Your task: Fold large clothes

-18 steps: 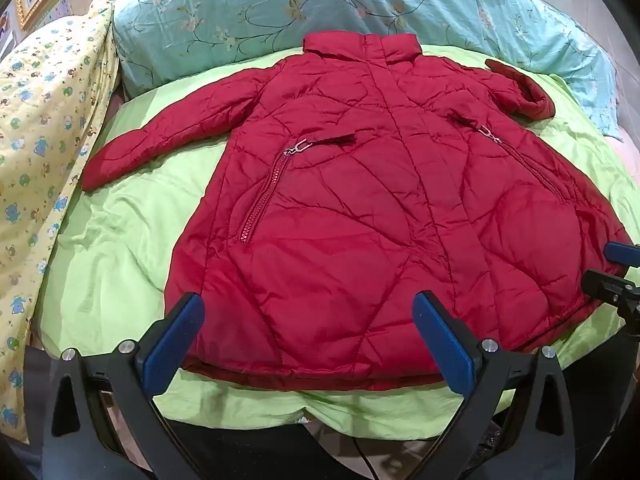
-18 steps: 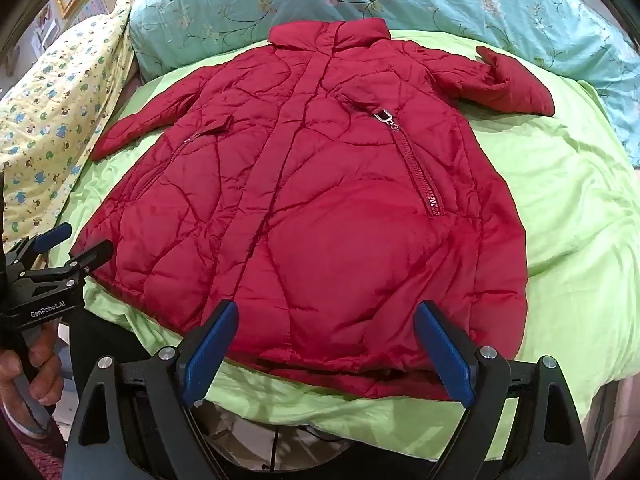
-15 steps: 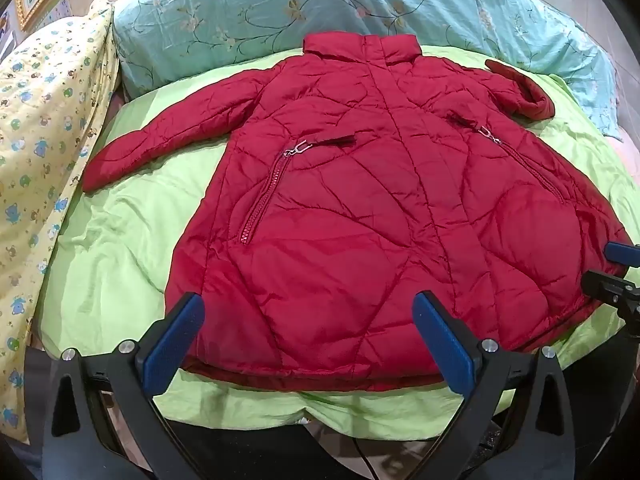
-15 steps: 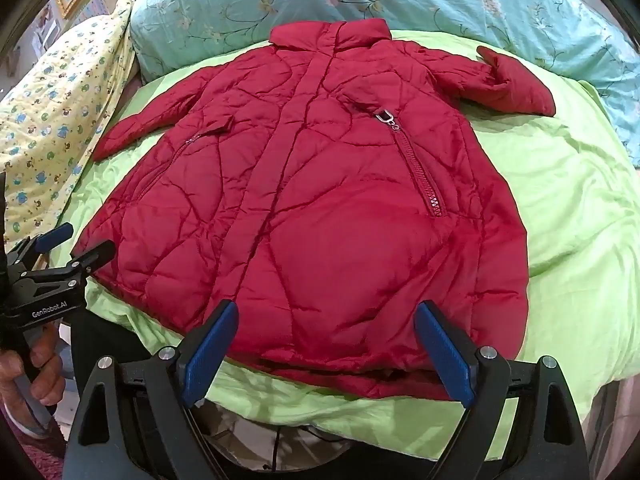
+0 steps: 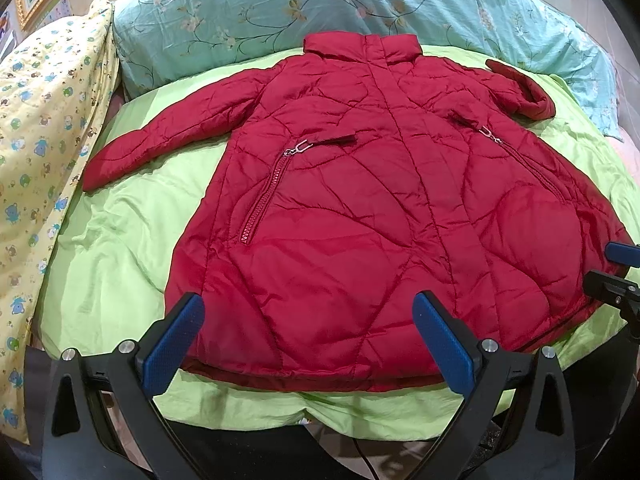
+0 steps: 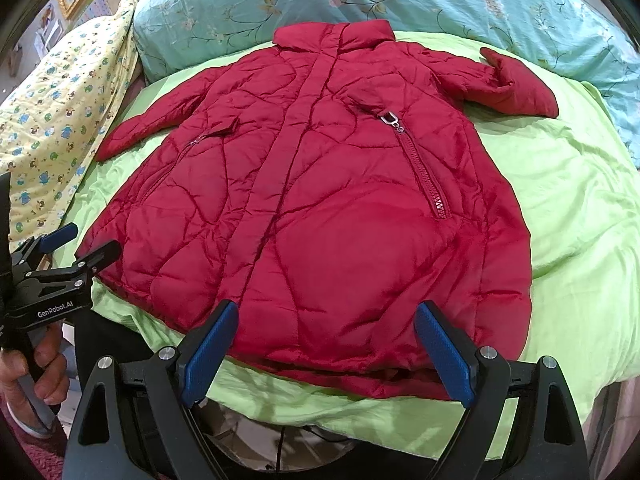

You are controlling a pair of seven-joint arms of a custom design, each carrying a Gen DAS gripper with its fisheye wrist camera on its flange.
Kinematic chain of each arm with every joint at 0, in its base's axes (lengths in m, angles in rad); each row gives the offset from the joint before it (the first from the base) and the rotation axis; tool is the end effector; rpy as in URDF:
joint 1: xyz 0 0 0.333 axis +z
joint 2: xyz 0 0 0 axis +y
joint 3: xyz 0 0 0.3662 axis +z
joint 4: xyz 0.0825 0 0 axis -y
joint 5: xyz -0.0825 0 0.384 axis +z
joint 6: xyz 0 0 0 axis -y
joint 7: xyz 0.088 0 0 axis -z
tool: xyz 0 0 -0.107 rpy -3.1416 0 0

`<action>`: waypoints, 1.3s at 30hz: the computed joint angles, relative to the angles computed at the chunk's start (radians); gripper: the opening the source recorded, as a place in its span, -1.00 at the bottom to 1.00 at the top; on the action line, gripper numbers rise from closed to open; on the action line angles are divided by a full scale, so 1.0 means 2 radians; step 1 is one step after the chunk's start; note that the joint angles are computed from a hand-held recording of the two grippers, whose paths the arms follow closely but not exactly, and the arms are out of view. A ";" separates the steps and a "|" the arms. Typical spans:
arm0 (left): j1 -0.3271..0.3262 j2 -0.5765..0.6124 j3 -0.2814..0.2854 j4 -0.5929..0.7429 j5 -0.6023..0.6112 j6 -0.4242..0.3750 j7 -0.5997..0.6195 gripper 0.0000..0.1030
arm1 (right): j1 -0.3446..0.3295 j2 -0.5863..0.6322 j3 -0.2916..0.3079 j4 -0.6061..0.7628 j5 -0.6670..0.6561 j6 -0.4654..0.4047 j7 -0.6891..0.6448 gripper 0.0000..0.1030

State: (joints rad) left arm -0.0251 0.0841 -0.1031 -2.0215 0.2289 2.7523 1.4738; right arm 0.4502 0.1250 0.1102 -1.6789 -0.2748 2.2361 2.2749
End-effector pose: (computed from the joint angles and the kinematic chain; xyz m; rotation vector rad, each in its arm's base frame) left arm 0.6135 -0.0864 0.5333 -1.6176 2.0005 -0.5528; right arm 0.5530 0.3322 0.6188 -1.9006 1.9487 -0.4153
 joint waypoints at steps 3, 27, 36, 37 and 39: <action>0.000 0.000 -0.001 0.001 -0.004 -0.006 0.003 1.00 | -0.001 0.000 0.000 -0.001 0.002 0.006 -0.003 0.77; -0.002 0.008 -0.002 0.013 -0.008 -0.033 0.008 1.00 | -0.001 0.002 -0.001 -0.006 0.005 0.031 -0.006 0.77; -0.001 0.022 -0.005 0.048 -0.036 -0.090 0.038 1.00 | -0.004 0.010 -0.005 0.005 0.006 0.035 -0.013 0.77; 0.000 0.024 -0.005 0.046 -0.040 -0.081 0.041 1.00 | -0.005 0.010 -0.005 0.005 0.007 0.035 -0.014 0.77; 0.002 0.028 -0.006 0.049 -0.051 -0.073 0.049 1.00 | -0.007 0.013 -0.006 0.011 0.009 0.034 -0.019 0.77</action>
State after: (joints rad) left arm -0.0217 0.1402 -0.1145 -1.9241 0.1278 2.6057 1.5711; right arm 0.4367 0.1508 0.0976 -1.6577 -0.2568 2.3035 2.2363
